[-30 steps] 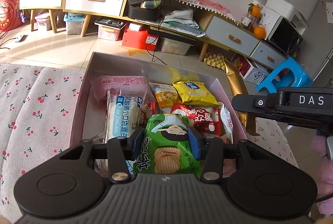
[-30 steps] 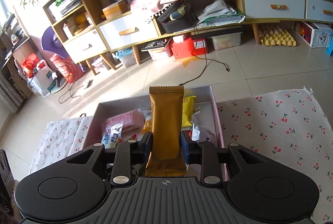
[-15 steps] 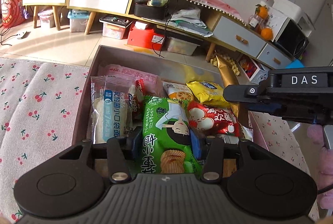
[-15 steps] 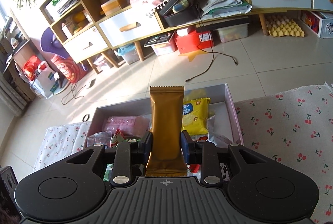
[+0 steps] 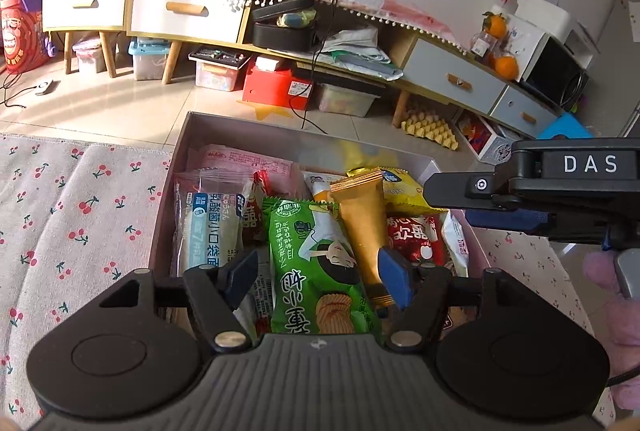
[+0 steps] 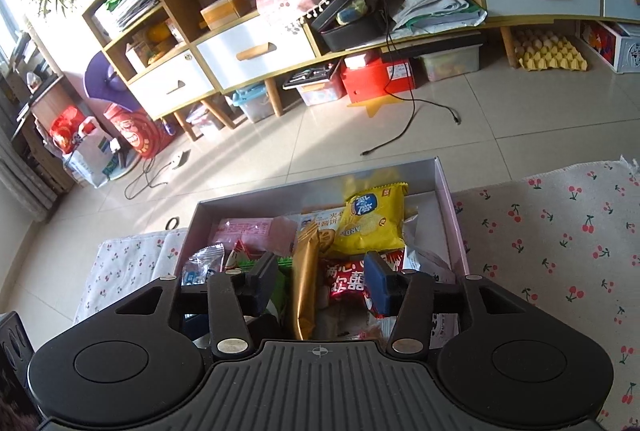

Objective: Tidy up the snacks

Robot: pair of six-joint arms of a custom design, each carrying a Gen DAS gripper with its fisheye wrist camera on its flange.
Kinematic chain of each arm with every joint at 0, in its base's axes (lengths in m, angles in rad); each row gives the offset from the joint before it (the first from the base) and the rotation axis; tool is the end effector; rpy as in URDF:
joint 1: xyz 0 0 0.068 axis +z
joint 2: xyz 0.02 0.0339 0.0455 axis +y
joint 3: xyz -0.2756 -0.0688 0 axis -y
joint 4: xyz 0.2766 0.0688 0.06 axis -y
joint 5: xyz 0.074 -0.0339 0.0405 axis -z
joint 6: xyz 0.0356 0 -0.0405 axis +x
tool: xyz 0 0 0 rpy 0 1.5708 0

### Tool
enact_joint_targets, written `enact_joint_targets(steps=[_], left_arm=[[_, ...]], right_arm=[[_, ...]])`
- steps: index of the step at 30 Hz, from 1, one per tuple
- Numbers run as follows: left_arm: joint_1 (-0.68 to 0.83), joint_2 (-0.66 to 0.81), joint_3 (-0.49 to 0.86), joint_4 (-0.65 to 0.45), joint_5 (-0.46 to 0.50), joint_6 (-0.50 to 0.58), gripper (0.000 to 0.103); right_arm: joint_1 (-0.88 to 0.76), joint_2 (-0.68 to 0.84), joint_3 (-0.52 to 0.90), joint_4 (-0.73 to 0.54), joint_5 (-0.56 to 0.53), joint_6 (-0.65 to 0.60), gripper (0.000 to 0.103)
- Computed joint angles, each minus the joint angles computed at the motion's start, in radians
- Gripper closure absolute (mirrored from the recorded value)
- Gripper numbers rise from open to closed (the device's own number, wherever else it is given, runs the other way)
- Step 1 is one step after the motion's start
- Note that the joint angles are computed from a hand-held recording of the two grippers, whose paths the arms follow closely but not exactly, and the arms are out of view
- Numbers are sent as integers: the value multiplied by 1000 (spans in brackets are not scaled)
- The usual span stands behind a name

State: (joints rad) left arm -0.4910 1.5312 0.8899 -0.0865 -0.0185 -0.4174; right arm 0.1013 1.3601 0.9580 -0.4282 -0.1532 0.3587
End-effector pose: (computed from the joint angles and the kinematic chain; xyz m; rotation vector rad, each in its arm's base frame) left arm 0.3076 -0.1637 0.1986 0.0764 2.3383 -0.4408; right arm 0.3119 0.0372 0.2494 0.2396 2.4144 0.3958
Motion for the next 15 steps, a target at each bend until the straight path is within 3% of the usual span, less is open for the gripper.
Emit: enact_joint_targets(steps=[5,15], left_arm=[[-25,-64,-12,-38,-30,9,30],[-69,-201,-45,-159,-109,13,9]], right_arm=[[-15,-85,-36,-37,23,-12,38],[-104,-306,-127,-161,11,-17,26]])
